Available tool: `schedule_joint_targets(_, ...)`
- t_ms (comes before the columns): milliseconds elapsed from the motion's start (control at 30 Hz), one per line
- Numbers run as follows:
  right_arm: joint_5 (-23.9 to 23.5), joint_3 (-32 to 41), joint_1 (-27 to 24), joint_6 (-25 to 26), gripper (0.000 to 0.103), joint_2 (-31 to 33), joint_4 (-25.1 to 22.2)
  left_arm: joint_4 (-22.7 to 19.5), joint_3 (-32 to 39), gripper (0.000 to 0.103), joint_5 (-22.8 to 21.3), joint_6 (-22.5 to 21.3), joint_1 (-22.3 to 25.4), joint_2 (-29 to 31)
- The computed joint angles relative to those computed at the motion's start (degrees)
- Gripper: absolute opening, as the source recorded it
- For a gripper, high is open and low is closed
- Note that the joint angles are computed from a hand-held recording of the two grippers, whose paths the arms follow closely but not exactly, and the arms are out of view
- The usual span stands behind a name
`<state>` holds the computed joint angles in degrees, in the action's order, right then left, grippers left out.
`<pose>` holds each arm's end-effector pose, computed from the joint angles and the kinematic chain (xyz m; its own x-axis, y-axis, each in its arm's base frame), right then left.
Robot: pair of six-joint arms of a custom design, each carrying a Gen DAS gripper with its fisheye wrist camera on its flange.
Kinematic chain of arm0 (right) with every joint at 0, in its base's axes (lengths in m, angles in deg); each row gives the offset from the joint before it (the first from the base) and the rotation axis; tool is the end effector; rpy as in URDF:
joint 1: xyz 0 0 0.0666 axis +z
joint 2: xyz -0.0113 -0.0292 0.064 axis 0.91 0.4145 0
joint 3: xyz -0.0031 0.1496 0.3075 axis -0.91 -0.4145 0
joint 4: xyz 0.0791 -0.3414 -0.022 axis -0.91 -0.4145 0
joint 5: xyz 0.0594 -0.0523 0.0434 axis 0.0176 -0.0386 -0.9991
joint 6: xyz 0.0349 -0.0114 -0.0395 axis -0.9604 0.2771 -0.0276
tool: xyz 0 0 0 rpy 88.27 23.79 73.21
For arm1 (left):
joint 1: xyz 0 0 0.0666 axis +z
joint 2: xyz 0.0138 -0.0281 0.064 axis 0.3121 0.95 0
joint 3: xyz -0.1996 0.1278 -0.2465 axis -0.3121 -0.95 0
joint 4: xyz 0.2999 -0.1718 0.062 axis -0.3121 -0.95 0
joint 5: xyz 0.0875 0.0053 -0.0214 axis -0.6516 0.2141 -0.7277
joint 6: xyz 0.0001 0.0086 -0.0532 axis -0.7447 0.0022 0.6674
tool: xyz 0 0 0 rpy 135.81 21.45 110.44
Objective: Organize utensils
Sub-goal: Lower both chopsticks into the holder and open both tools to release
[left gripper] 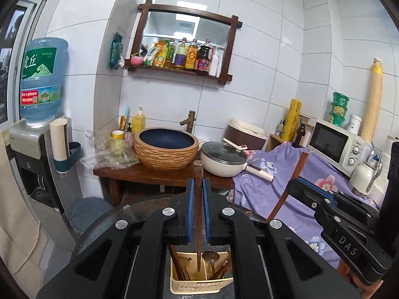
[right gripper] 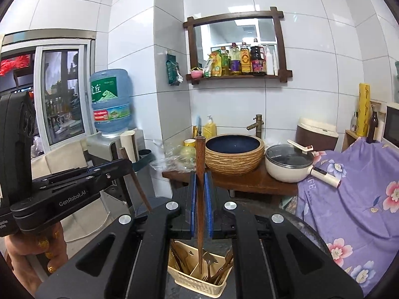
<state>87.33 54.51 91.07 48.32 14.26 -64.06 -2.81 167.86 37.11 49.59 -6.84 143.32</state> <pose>0.3125 0.1248 0.6302 -0.2501 0.1755 -0.9522 0.2769 0.9553 0.1034 0.3923 -0.1996 0.6231 -0.3488 0.1409 -0.9265 0.7196 0.6736 -0.1685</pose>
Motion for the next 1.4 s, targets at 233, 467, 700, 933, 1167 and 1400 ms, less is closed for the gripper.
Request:
schedule_joint_targets(233,-4.2,-9.8,-3.3,-3.4,0.007,-2.3,3.7,2.5,-6.8,0.007,-2.2,-0.8,-0.8,-0.4)
schedule_joint_targets(467,-5.9,-16.8,-4.6,-5.0,0.007,-3.5,6.8,5.3,-14.1,0.007,-3.1,-2.3,-0.8,-1.4)
schedule_joint_targets(700,-6.4,-20.9,-4.3,-5.7,0.007,-3.5,8.6,6.0,-18.7,0.007,-3.0,-2.8,-0.8,-1.1)
schedule_joint_targets(933,-5.8,-23.3,-4.0,-5.2,0.008,-4.3,10.5,8.2,-22.0,0.007,-3.9,-4.2,-1.0,-2.2)
schedule_joint_targets(1167,-3.0,-23.9,-3.2,-3.6,0.008,-5.2,11.8,8.4,-22.2,0.009,-3.4,-4.0,-0.8,-2.5)
schedule_joint_targets(1400,1.6,-28.8,1.6,-3.6,0.044,-11.0,15.2,15.2,-30.9,0.039,-2.2,-5.4,0.9,-10.6)
